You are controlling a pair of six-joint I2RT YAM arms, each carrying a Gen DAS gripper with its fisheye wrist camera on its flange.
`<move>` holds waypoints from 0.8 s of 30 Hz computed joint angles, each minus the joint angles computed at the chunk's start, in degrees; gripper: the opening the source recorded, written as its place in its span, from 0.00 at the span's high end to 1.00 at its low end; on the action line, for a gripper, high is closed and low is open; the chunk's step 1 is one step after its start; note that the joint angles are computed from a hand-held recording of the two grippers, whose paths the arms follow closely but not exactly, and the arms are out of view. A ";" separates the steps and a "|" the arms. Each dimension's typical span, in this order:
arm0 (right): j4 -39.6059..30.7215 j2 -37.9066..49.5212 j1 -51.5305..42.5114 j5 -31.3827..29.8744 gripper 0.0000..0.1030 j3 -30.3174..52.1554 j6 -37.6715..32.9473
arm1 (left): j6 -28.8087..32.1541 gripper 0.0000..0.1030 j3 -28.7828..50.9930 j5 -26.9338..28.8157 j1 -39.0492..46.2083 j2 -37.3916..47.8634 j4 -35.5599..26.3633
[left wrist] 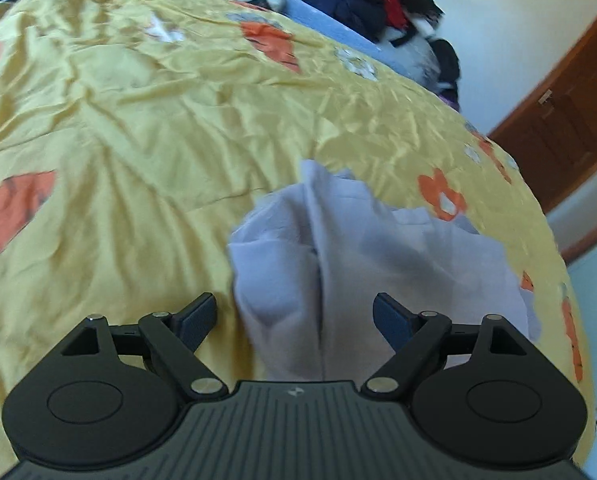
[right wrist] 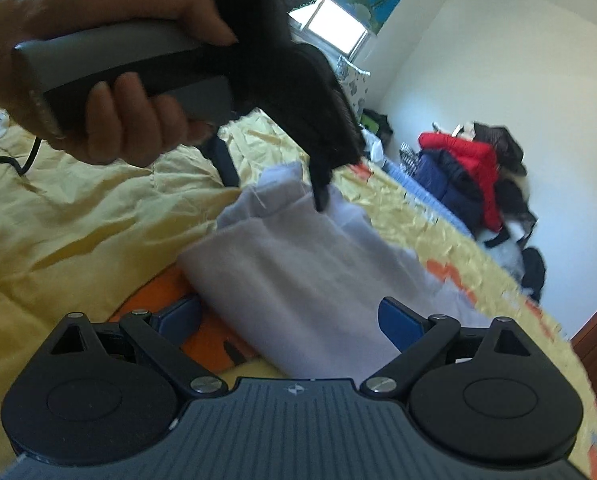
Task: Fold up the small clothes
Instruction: 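Move both open tools to one long edge of the folded shirt, then close the left tool on the shirt edge while the right tool closes beside it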
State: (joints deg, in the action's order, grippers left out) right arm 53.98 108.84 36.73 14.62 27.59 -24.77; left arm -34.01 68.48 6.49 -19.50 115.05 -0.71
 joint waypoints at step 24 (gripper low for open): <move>-4.86 5.12 -0.35 -5.98 0.85 10.39 -2.87 | 1.75 0.88 9.04 -5.62 -1.07 7.77 3.16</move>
